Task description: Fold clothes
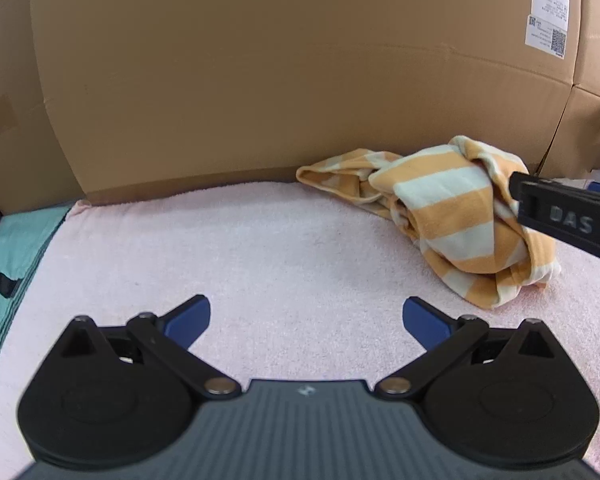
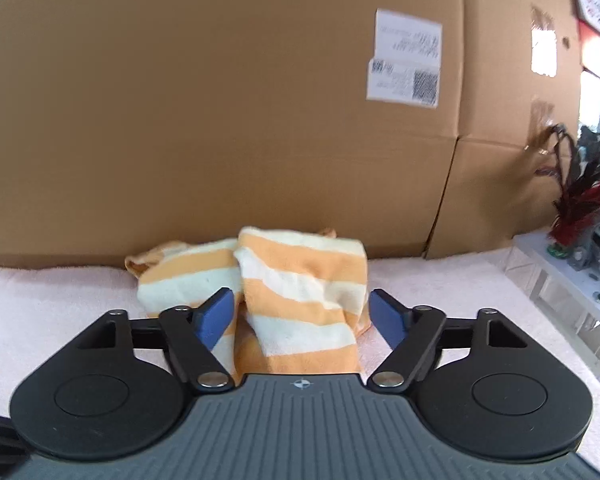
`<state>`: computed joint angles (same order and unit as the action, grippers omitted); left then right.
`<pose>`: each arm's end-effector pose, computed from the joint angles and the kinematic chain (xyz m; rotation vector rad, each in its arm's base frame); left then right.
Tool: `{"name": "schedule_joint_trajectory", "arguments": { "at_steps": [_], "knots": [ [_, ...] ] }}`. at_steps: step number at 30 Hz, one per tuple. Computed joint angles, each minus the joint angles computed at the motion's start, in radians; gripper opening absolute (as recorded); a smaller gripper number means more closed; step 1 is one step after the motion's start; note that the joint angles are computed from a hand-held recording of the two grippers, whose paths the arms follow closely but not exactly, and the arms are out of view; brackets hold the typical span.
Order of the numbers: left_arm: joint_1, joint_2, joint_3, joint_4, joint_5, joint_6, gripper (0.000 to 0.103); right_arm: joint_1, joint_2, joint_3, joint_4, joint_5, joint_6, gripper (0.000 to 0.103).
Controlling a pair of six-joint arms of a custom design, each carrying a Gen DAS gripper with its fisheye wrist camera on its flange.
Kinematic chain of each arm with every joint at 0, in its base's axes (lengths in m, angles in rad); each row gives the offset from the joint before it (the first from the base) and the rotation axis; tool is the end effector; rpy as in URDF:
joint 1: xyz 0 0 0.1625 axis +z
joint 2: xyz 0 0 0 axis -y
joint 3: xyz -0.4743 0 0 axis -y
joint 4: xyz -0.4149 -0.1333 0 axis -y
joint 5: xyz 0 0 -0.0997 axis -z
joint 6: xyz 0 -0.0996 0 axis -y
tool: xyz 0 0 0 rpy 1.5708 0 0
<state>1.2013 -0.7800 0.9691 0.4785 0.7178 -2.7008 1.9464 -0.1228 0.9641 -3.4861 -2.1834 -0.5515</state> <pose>-0.0710 -0.7601 0.2992 0.3996 2.0980 -0.9772 0.3886 -0.7781 -0.0399 0.6058 -2.1273 1.2287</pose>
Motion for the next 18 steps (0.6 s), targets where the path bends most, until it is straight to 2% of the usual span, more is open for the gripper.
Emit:
{"name": "schedule_joint_trajectory", "arguments": {
  "at_steps": [1,2,3,4,7,10,14,16,18],
  "knots": [
    [0.002,0.001,0.001,-0.003,-0.006,0.008,0.102,-0.011,0.002,-0.016,0.058,-0.004,0.031,0.045],
    [0.004,0.001,0.002,-0.006,-0.011,0.015,0.102,-0.022,-0.003,-0.015,0.092,-0.005,0.073,0.020],
    [0.007,0.002,0.000,-0.006,-0.012,0.018,0.102,-0.035,-0.019,0.010,0.083,0.018,0.105,0.010],
    [0.011,0.006,-0.009,0.003,-0.010,0.016,0.102,-0.046,-0.044,0.056,0.044,0.045,0.126,0.007],
    [0.020,0.022,-0.041,0.042,0.017,0.010,0.102,-0.061,-0.139,0.235,-0.141,0.071,0.144,0.007],
    [0.026,0.037,-0.071,0.081,0.089,-0.001,0.102,-0.082,-0.256,0.443,-0.243,0.087,0.212,0.007],
    [0.017,0.078,-0.113,0.146,0.198,0.039,0.102,-0.093,-0.341,0.617,-0.367,-0.012,0.189,0.007],
    [0.014,0.111,-0.156,0.181,0.240,0.076,0.102,-0.093,-0.367,0.664,-0.375,-0.063,0.132,0.008],
    [0.014,0.171,-0.255,0.242,0.271,0.100,0.102,-0.099,-0.378,0.689,-0.392,-0.077,0.079,0.012]
  ]
}}
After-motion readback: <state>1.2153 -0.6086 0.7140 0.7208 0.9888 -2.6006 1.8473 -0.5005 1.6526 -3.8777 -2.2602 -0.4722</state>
